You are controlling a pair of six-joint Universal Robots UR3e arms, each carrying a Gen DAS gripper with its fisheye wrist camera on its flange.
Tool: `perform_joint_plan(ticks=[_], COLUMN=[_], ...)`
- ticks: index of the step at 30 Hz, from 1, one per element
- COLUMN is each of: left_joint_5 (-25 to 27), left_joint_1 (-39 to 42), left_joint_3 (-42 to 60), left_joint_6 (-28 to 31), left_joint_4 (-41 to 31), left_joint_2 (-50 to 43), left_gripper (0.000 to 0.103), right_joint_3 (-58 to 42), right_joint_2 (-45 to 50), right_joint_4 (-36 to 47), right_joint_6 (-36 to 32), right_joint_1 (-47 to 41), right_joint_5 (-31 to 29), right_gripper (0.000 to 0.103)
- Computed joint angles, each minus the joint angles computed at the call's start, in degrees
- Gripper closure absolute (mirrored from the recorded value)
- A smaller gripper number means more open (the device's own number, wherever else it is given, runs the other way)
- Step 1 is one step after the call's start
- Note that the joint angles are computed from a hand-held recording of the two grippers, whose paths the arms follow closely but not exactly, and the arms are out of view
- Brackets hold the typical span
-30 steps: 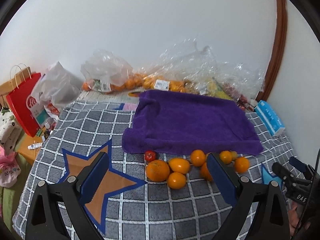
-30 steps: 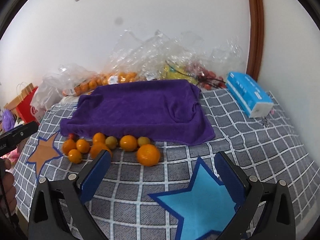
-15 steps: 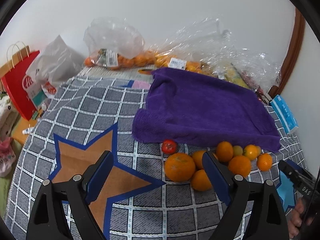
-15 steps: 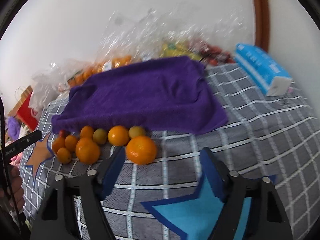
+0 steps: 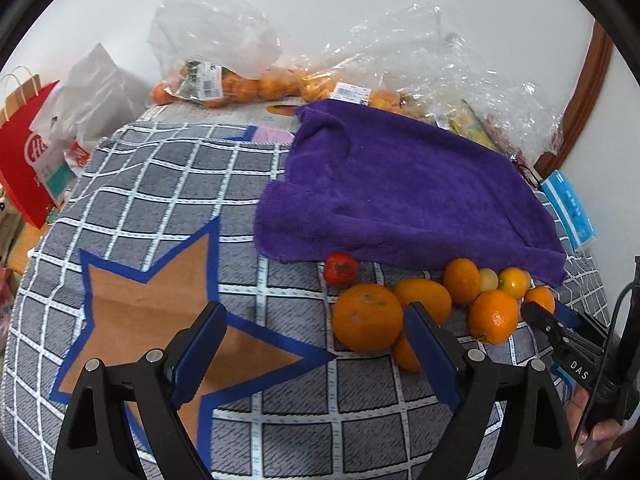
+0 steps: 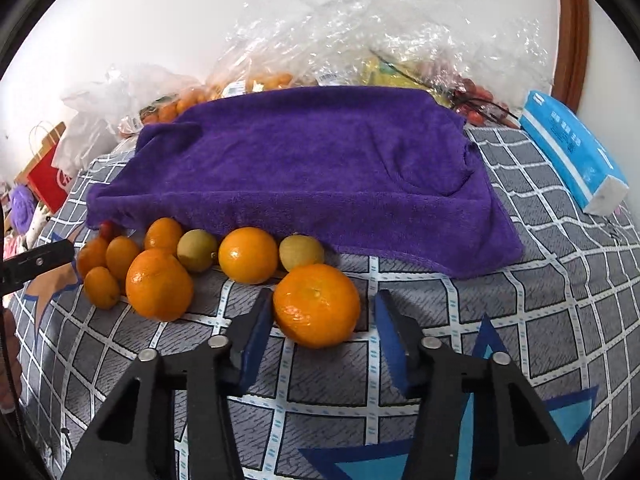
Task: Organize fruits
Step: 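Move both tools toward the oranges and close each on an orange, then lift the orange in the left tool while the right tool lifts its orange over the towel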
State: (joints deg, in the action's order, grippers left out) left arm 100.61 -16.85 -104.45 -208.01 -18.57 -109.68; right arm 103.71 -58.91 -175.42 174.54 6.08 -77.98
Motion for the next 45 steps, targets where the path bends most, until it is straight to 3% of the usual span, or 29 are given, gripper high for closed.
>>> perform_joint_plan(ticks=[5,8,12,16,18,25,34,38,45], left_joint_5=[-1.8,-3.6,-7.0,-6.7,-6.7,-7.1,1.5,1.9,3.0], left_joint_1=[-0.1,0.4,1.5,1.2,0.9,0.8,-1.5,-1.6,-2.4], left_joint_3=[3.0,4.8,4.5,4.2,3.9,1.8,0.9,0.3,2.8], left_joint_6=[0.5,0.0,-1.4,-2.6,-2.0,-2.3,-3.8,-3.7,-3.4], left_joint_4=[-0.9,-3.1,-2.8,-1.7,-0.8,0.1,-1.7,-2.5,-2.9], left_joint_2=[-2.4,-3.3,-4.0,-4.5,-4.6,-2.7,0.1,2.0,2.6], left_gripper=[0.025,0.039,0.045,0.048,0.063,0.063,0.063,0.063,0.063], right_joint_3=[-0.1,-0.2,0.3,0.7,0.6,4.1,6.3,7.8,11.1], right_joint_2=[0.3,0.3,0.1,-0.1,-0.1,-1.4,-2.3,-3.5,-9.3], right_joint_4=[-0.7,-0.4,-1.0,-1.1,-1.1,-5.6,-8.5,-9.2,-8.9], right_joint_6=[-0.8,-0.6,-0.1,-0.8,-1.0,-0.1,0.6,-0.4,-1.5], right_joint_1=[0.7,-0.1,-0.5,-0.7,-0.5,-2.4,-2.8,-1.2,-0.6], right_joint_5=[-1.3,0.1,0.7,1.8,1.6,4.7,4.5,1.6,1.7], right_gripper=[0.061,0.061,0.061,0.061,0.061,0.061,0.061,0.062,0.062])
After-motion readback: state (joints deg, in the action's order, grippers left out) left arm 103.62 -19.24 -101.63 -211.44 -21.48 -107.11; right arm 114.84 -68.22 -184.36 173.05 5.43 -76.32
